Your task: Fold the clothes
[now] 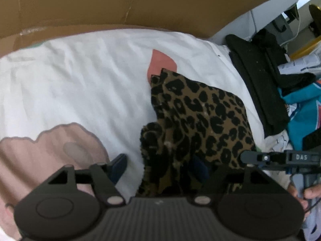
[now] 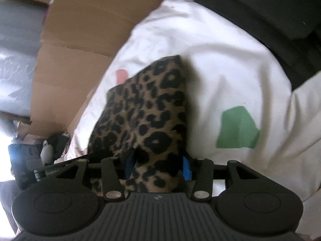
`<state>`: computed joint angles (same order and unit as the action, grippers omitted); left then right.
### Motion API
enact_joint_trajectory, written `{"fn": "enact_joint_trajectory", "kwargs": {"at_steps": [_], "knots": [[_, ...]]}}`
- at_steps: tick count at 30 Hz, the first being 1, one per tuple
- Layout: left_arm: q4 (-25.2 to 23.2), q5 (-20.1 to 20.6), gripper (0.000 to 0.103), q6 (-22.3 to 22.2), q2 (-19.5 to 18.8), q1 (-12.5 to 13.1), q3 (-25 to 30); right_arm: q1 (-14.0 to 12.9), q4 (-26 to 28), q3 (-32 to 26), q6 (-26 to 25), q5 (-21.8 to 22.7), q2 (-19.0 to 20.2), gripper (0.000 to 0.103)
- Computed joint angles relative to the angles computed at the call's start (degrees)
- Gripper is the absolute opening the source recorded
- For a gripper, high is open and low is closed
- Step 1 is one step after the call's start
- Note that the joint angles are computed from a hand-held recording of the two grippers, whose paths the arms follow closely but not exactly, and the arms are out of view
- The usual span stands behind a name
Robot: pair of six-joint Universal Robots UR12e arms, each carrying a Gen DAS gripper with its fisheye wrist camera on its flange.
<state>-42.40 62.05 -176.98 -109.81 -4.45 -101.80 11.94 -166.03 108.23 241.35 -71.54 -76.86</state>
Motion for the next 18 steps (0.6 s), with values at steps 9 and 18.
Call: {"fn": "enact_joint_trajectory", "kwargs": {"at_steps": [9, 18], "knots": [[-1.93, -3.37, 0.043, 0.27, -1.51, -0.51, 1.64, -0.66, -4.6, -0.93, 1.21, 3.68, 3.12, 0.046], [0.11, 0.36, 0.026, -3.09, 0.2, -1.85, 1.07, 0.28, 1.1, -3.35, -5.39, 1.56, 2.31, 0.011]]}}
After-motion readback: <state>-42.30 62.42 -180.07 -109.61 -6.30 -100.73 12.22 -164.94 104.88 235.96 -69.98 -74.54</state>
